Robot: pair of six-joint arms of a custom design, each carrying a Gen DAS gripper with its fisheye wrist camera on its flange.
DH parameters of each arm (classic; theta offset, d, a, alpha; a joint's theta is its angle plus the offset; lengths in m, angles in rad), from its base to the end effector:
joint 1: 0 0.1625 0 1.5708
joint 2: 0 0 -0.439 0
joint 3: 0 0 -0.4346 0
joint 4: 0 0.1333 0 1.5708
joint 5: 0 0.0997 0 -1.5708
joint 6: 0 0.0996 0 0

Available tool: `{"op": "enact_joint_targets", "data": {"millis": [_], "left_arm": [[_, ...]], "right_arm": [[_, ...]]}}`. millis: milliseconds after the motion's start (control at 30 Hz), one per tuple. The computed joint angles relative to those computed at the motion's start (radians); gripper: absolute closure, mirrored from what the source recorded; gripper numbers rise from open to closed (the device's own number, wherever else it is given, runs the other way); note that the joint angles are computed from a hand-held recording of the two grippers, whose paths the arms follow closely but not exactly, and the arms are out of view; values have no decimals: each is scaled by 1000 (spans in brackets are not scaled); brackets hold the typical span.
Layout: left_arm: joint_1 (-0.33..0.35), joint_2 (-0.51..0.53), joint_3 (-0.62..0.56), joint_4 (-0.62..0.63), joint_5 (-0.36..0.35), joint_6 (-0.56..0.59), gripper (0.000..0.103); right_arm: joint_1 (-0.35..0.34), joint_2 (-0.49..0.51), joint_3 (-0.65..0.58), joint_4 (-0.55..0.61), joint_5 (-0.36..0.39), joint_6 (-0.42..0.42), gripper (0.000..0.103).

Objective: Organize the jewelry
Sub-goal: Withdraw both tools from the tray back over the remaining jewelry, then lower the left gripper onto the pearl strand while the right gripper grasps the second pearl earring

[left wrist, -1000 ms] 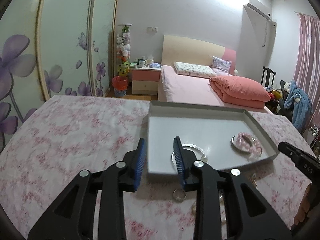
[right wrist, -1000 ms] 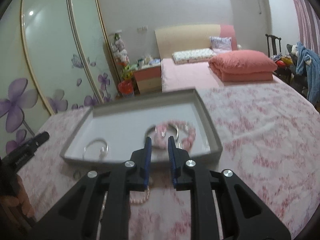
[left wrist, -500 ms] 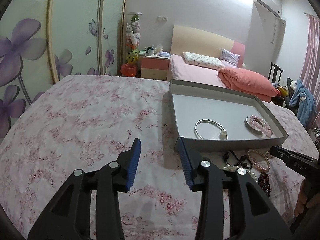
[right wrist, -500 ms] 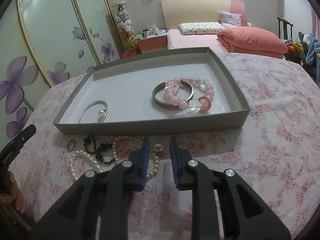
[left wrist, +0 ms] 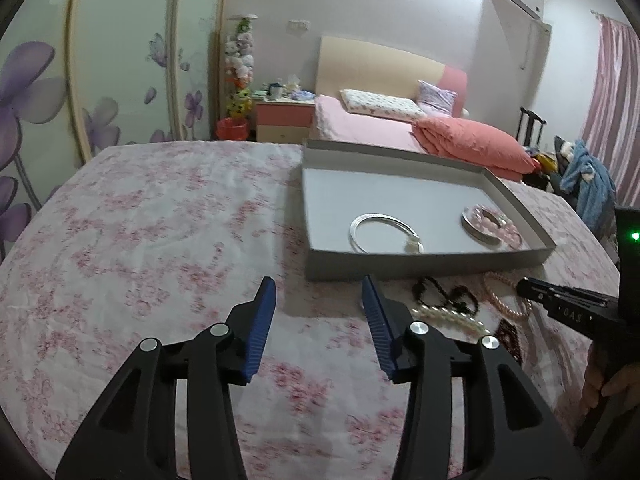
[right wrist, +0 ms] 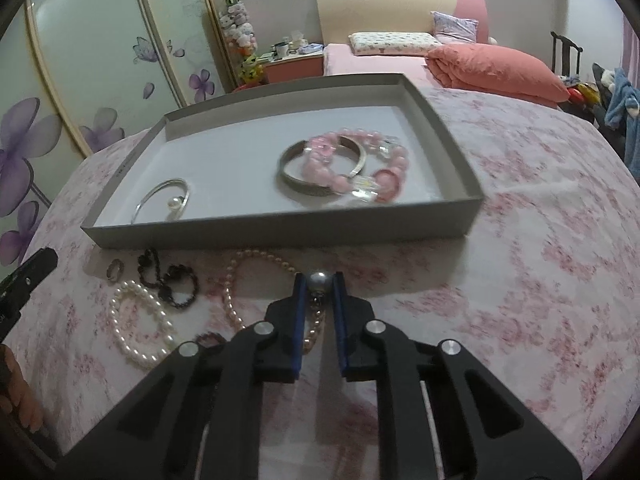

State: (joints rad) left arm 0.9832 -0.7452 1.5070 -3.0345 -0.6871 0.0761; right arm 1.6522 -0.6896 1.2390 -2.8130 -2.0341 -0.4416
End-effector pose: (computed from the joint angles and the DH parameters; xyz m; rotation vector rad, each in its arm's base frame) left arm -0.2430 -0.7442 0.1764 0.3634 2.2465 -1.0625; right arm 0.1570 -0.8329 0.2100 0.4345 -2.4355 0.7712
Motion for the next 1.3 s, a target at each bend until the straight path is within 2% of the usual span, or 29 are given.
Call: {"op": "enact_joint_targets", "data": {"millis": [300, 633, 900, 1067, 1233, 1300], "left_arm": [[-8, 14, -5, 87, -46, -2, 55], [-9, 34, -32, 190, -70, -38, 55], [-8, 48, -54, 246, -75, -62, 55], [-11, 64, -77, 300, -55, -83, 55], [-13, 69, -88, 345, -2, -107, 66], [-13, 62, -78, 347, 22, -102, 67]], "right_arm": [[-16, -61, 83, -48, 3, -24, 89], [-21, -63, 81, -40, 8, 1, 87], [-27, -86, 102, -50, 42, 13, 89], [-27, -100, 119, -74, 6, 20, 89], [-33, -102, 119, -63, -22, 32, 89], [-32, -101, 120, -68, -32, 21, 89]]}}
